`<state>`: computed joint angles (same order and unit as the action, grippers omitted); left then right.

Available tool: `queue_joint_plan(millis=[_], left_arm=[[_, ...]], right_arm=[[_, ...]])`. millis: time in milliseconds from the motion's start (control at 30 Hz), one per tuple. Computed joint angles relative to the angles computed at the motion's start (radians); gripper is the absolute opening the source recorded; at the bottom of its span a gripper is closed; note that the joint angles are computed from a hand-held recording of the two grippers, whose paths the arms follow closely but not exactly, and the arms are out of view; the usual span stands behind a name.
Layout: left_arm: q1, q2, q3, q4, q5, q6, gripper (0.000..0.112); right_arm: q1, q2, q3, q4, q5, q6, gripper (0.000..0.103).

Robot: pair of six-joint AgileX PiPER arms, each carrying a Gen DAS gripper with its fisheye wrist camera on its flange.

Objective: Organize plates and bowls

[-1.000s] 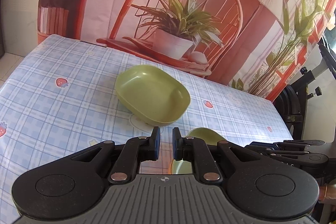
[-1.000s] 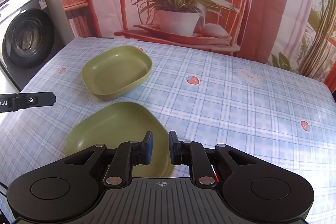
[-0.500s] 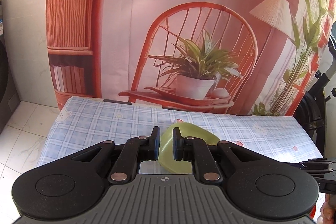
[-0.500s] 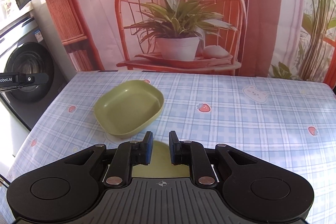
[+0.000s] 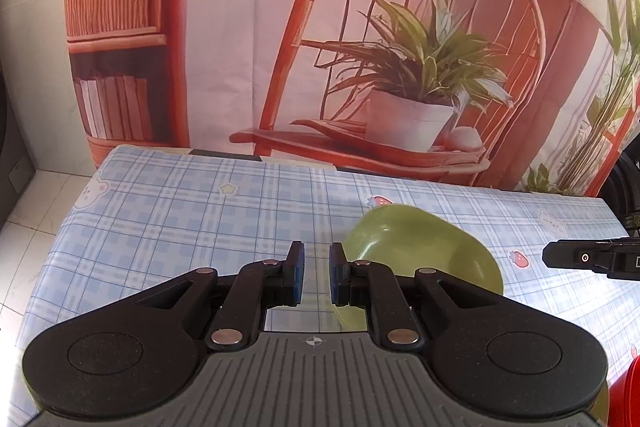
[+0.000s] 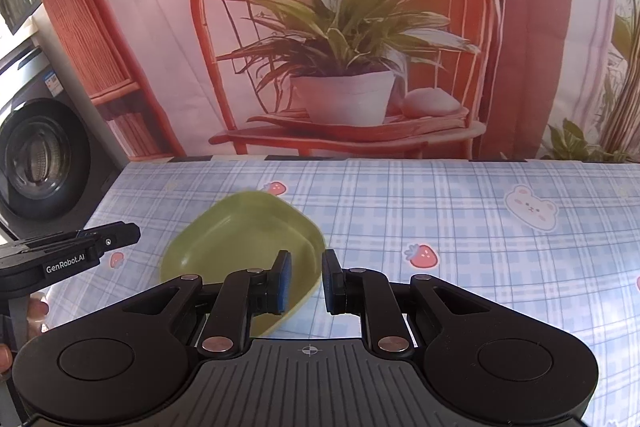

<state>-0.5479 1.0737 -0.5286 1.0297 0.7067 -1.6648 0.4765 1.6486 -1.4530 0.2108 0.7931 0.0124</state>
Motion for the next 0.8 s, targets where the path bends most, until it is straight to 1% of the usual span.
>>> queue_joint_plan(millis=[33,100,167,200,267,300,367,500,533,600,700,733,767,800], left_arm=[[0.04,0.007,0.015,0.013,-0.052,-0.009,0.014],[0.1,0.017,0.032,0.021,-0.13,-0.007,0.017],[0.15,0.026,0.041,0.024,-0.198,-0.003,0.031],[0.177,0.029,0.046,0.019,-0.235,0.005,0.034],[0.219,0.033,0.054,0.003,-0.291,0.019,0.036],[0.228,0.039,0.057,0.011,-0.306,0.011,0.036],[0.225,0.057,0.057,0.041,-0.304,-0.022,0.036],[0.255,0.086,0.068,0.069,-0.364,-0.047,0.035],[0.254,0.092,0.068,0.069,-0.366,-0.05,0.035],[0.244,0.107,0.06,0.043,-0.346,-0.041,0.034],[0.249,0.115,0.066,0.059,-0.368,-0.06,0.033],[0.242,0.118,0.066,0.063,-0.362,-0.068,0.028],[0.231,0.122,0.063,0.052,-0.348,-0.064,0.021],[0.224,0.119,0.065,0.043,-0.342,-0.07,0.019]], right_arm=[[-0.002,0.031,-0.026,-0.003,0.008,0.01,0.015],[-0.002,0.083,-0.067,-0.018,0.022,0.035,0.015],[0.0,0.126,-0.099,-0.025,0.038,0.042,0.015],[0.002,0.147,-0.115,-0.026,0.045,0.047,0.015],[0.006,0.181,-0.143,-0.031,0.057,0.074,0.015],[0.006,0.197,-0.153,-0.033,0.06,0.088,0.015],[0.009,0.221,-0.165,-0.042,0.066,0.11,0.016],[0.018,0.246,-0.166,-0.051,0.063,0.123,0.015],[0.021,0.246,-0.159,-0.055,0.056,0.126,0.015],[0.029,0.244,-0.149,-0.072,0.046,0.138,0.014],[0.034,0.247,-0.142,-0.077,0.04,0.149,0.01],[0.032,0.245,-0.139,-0.072,0.038,0.147,0.008],[0.028,0.243,-0.135,-0.063,0.036,0.139,0.007],[0.026,0.239,-0.131,-0.056,0.034,0.134,0.007]])
